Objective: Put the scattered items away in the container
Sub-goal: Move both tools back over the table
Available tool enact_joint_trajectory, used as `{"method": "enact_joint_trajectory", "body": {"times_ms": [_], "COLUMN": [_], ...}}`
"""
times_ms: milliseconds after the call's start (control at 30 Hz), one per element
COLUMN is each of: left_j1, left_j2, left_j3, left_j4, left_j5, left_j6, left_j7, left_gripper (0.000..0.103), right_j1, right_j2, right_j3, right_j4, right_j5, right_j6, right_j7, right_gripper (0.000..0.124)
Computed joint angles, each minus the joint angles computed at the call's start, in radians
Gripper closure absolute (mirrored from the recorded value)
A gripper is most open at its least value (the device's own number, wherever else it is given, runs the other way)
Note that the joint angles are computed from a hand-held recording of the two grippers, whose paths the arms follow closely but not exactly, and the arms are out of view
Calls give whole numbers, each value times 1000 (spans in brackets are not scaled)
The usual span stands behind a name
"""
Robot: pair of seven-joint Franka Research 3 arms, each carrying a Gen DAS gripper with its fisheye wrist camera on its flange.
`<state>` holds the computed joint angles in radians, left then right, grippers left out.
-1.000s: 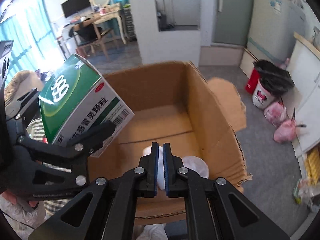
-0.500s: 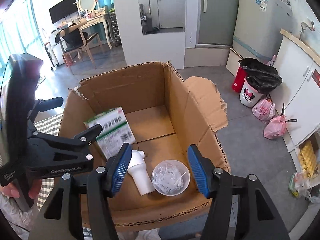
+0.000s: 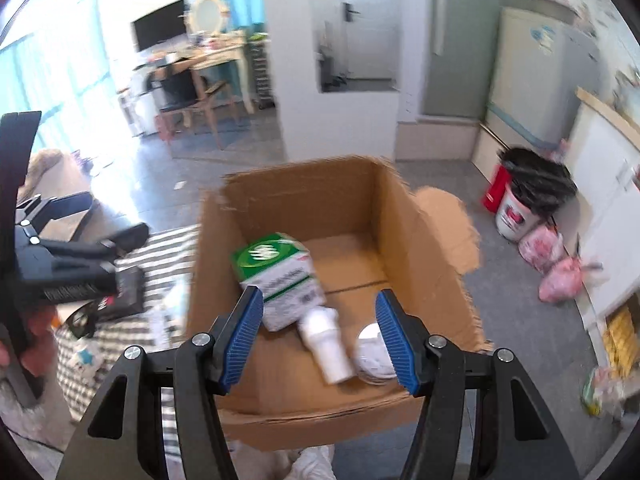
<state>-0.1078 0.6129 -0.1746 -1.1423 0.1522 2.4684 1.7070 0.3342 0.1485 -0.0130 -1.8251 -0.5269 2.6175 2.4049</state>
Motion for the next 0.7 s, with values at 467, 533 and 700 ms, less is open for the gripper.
{"method": "enact_joint_trajectory", "body": {"times_ms": [467,533,700], "left_j1": [232,259,333], "left_j2": [-281,-302,-311], "left_j3": [101,76,-30], "left_j4": [-590,-653,-722], "left_j5": [71,30,-166], "left_j6": [229,274,319], "left_j7": [-189,-136,95], "left_gripper": [0,0,0], "right_j1": [114,132,181], "right_j2": [455,523,666], "right_j3": [107,97,25], "right_j4": [530,608,800], "right_j5": [370,414,456], "right_j6": [-190,-269,-420], "right_j7": [-524,-539,-511], "right_gripper": [59,60,66]}}
